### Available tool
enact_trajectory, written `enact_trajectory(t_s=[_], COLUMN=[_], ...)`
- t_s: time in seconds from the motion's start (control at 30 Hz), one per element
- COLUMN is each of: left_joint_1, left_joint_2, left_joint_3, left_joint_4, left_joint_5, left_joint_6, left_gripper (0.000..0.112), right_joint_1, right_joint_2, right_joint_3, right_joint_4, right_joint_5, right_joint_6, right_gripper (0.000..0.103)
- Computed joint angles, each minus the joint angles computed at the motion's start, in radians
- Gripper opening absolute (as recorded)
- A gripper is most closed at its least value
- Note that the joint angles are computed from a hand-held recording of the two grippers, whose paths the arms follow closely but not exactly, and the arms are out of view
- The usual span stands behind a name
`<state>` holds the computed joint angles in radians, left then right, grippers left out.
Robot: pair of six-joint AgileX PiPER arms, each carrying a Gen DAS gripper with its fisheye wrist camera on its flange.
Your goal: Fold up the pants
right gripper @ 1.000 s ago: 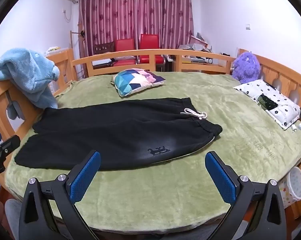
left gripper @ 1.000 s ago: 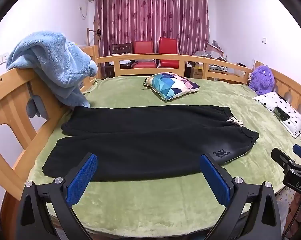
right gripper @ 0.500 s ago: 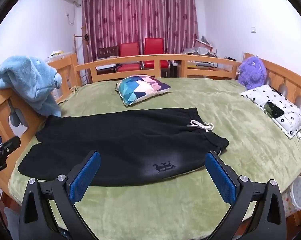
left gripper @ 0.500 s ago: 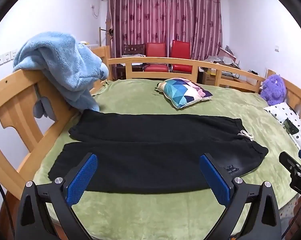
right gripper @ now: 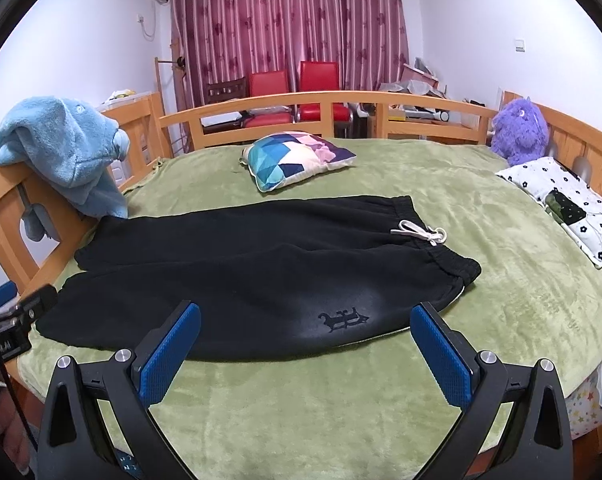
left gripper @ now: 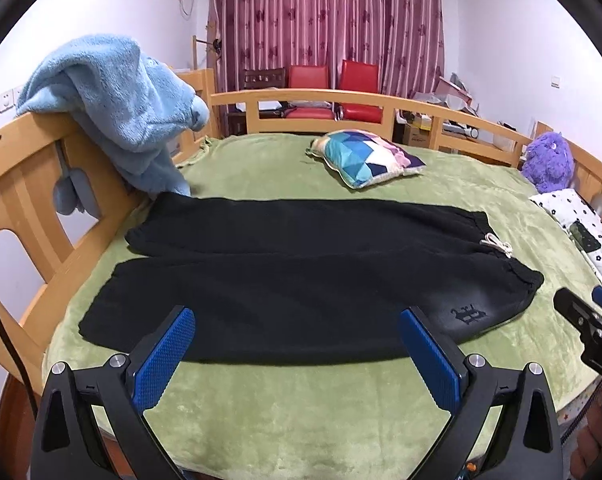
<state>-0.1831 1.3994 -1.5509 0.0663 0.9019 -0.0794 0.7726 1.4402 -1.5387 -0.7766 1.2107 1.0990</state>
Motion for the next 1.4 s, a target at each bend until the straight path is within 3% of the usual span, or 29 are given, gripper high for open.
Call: enact_trajectory(t_s=[0.1, 0.27, 0.63, 1.4], left_joint_1=[-0.015, 0.046, 0.072, 0.071], left_joint_2=[0.018, 0.029, 0.034, 0.018], left_joint_3=[0.0, 0.009, 0.014, 0.046], left_joint_4=[0.062, -0.042, -0.039, -0.037], left_joint_5=[-0.01, -0.02, -0.028, -0.055], left_joint_6=[-0.049, 0.022, 0.03, 0.031], left_gripper=[0.103, 0.103, 0.103, 0.103], right_joint_1=[0.004, -0.015, -0.028, -0.044], right_joint_2=[0.008, 0.022, 0.077, 0.111], right_joint_3=[-0.002, -0.002, -0.014, -0.03], right_joint_4=[-0.006, 0.026, 0.049, 0.058], right_joint_5=[-0.001, -0.038, -0.063, -0.038], right_joint_6=[0.002, -0.016, -0.026, -0.009], right_gripper=[0.103, 0.103, 0.103, 0.103])
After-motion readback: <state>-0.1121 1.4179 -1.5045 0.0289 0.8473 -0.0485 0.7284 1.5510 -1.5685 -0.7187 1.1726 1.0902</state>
